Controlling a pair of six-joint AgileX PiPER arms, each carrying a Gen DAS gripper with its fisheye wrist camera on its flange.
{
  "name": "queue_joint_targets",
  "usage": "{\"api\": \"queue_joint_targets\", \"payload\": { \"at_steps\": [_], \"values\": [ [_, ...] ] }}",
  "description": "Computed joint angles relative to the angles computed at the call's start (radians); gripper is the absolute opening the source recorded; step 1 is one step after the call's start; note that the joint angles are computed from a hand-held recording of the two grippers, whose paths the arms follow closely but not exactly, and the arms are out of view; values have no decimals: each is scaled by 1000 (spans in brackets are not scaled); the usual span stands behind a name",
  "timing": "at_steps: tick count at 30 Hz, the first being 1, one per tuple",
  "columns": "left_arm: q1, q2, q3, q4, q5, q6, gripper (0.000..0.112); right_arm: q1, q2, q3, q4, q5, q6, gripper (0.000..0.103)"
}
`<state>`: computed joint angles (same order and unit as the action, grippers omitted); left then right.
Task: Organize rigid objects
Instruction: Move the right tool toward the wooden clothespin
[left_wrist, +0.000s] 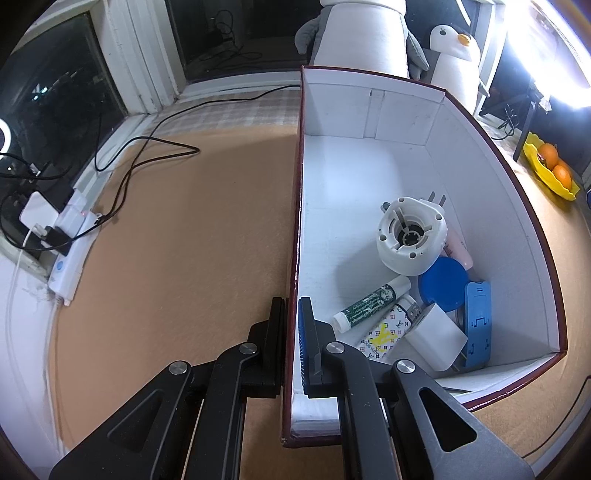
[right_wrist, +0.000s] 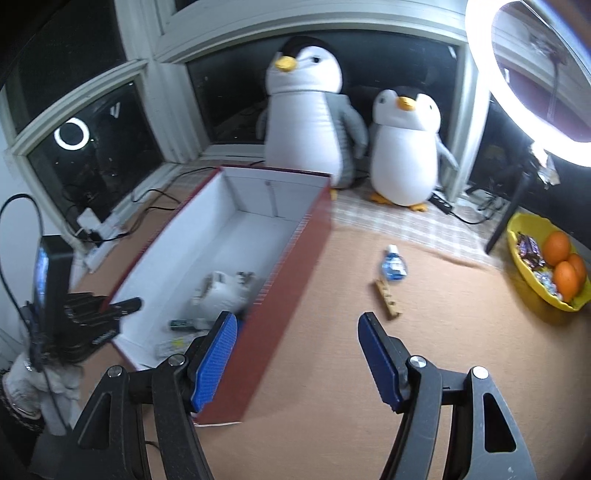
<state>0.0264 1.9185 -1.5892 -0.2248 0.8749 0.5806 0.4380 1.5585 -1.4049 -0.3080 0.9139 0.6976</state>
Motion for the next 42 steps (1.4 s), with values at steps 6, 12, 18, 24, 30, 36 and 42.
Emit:
{"api": "queue_joint_targets", "payload": {
  "at_steps": [6, 12, 18, 24, 30, 36, 42],
  "values": [
    [-3, -5, 6, 10, -5, -15, 6, -114, -11, 64, 41, -16, -84, 64],
    [-5, -6, 5, 21, -3, -31, 6, -242, 46, 82, 160, -59, -227, 64],
    [-9, -10, 12, 31, -12, -53, 6, -308, 151, 38, 229, -67, -327, 49],
    [-13, -16, 21, 43, -21, -72, 6, -330, 268, -34, 244, -55, -379, 36],
    [-18, -17, 21, 56, -23, -89, 6, -347, 345, -93, 253, -42, -418, 35],
    [-21, -16, 20, 65, -23, -105, 6, -351, 410, -168, 257, -12, -436, 28],
    [-21, -17, 21, 65, -23, -106, 6, -336, 445, -211, 233, 14, -428, 17]
  ]
}}
